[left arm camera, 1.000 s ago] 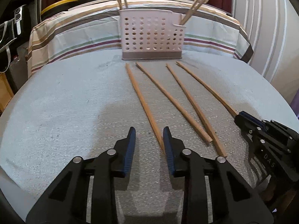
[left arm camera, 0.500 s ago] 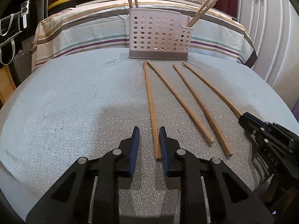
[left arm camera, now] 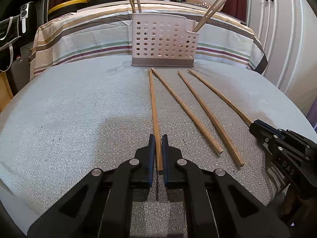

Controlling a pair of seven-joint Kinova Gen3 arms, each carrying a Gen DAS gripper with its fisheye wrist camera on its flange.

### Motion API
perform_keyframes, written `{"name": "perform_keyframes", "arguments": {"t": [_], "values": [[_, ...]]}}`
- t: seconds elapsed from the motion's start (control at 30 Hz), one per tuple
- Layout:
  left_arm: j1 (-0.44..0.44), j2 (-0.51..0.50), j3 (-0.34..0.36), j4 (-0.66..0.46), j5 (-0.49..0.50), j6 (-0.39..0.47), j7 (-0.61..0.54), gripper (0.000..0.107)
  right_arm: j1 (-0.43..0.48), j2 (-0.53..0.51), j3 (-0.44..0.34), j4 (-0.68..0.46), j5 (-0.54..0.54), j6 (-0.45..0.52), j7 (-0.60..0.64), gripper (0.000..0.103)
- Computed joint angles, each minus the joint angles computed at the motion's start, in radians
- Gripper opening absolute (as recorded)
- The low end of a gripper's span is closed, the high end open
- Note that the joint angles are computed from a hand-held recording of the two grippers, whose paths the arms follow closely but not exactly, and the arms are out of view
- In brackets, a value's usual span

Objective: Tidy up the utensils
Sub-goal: 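Close the left gripper on a chopstick while the right gripper holds its chopstick, then lift both held chopsticks upright and carry them above the caddy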

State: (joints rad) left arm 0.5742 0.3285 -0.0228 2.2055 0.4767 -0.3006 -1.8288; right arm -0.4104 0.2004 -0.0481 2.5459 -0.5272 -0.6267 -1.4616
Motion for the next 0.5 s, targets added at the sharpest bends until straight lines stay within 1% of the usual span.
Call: {"name": "perform_keyframes", "arguments": {"t": [0.1,0.27,0.43,0.5], "values": [[-0.012,-0.005,0.007,0.002,-0.006,0.000,0.012,0.007,0.000,-0.003,-0.001,0.004,-0.002,-0.008,-0.005,0.007],[-0.017,-0.026,0.013,0.020,-0.005,-0.038,0.015,0.006,-0.011,-0.028,-0.004,0.011,-0.037,-0.025,0.015,0.007],[-0.007,-0.061,0.023,0.046,0.034,-0.114,-0.035,0.006,-0.037,-0.076,-0.015,0.005,-0.139,-0.036,0.115,0.007],[-0.015,-0.076,0.037,0.050,0.048,-0.135,-0.056,0.006,-0.036,-0.097,-0.025,0.000,-0.169,-0.038,0.152,0.007]]}}
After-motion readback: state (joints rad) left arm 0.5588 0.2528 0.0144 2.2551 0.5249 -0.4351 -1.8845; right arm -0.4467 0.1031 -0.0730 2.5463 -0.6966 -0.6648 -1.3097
